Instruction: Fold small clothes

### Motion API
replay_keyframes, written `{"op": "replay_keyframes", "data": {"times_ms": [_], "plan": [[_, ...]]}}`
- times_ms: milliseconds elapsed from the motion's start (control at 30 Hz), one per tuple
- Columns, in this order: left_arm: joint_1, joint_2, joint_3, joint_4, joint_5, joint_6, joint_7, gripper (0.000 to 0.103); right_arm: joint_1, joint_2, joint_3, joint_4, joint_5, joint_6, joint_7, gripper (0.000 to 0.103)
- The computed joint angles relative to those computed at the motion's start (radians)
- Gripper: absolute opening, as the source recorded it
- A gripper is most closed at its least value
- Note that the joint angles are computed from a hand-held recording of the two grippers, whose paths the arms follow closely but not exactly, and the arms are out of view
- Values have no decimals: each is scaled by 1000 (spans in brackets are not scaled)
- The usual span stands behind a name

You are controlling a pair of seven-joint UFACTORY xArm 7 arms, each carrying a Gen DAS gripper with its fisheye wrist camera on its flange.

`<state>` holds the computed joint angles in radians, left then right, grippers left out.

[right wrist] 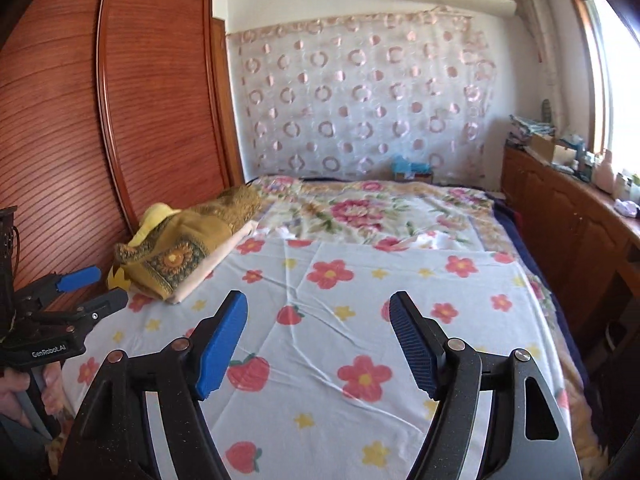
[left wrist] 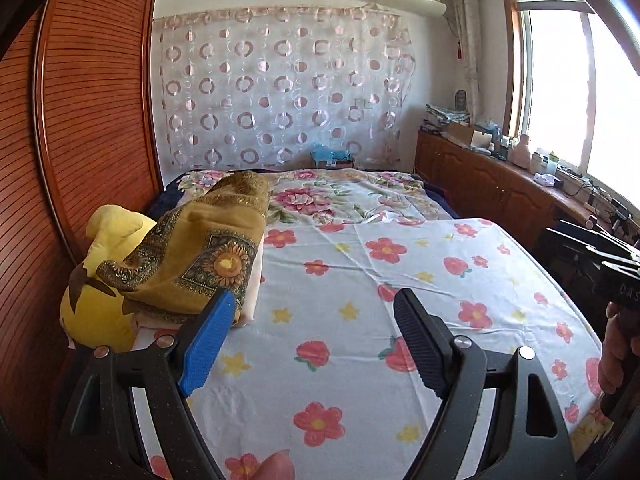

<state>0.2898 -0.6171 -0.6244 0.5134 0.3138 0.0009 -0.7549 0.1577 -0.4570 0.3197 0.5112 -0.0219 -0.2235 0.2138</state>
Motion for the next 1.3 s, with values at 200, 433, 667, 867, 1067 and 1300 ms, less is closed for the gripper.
{"op": "replay_keyframes", "data": {"times_ms": [200,433,667,867,1067,1300], "plan": [[4,-46,-11,46,5,29,-15,82,-82,-206,126,-112,44,-8,83,75],[-2,-93,-12,58,14,46,-29,82,-115,-317,201,-203,45,-45,188,75],[-8,-101,-11,56,21,56,-36,82,-155,-278,222,-196,26,-81,213,75],[-7,-102,-12,55,27,58,-43,82,-172,-232,213,-162,27,-87,193,75],[-9,-99,-9,55,31,56,-43,82,-164,-237,201,-161,32,-80,182,75],[-10,-100,-7,54,32,57,-43,82,-149,-230,172,-162,28,-83,166,75]]}}
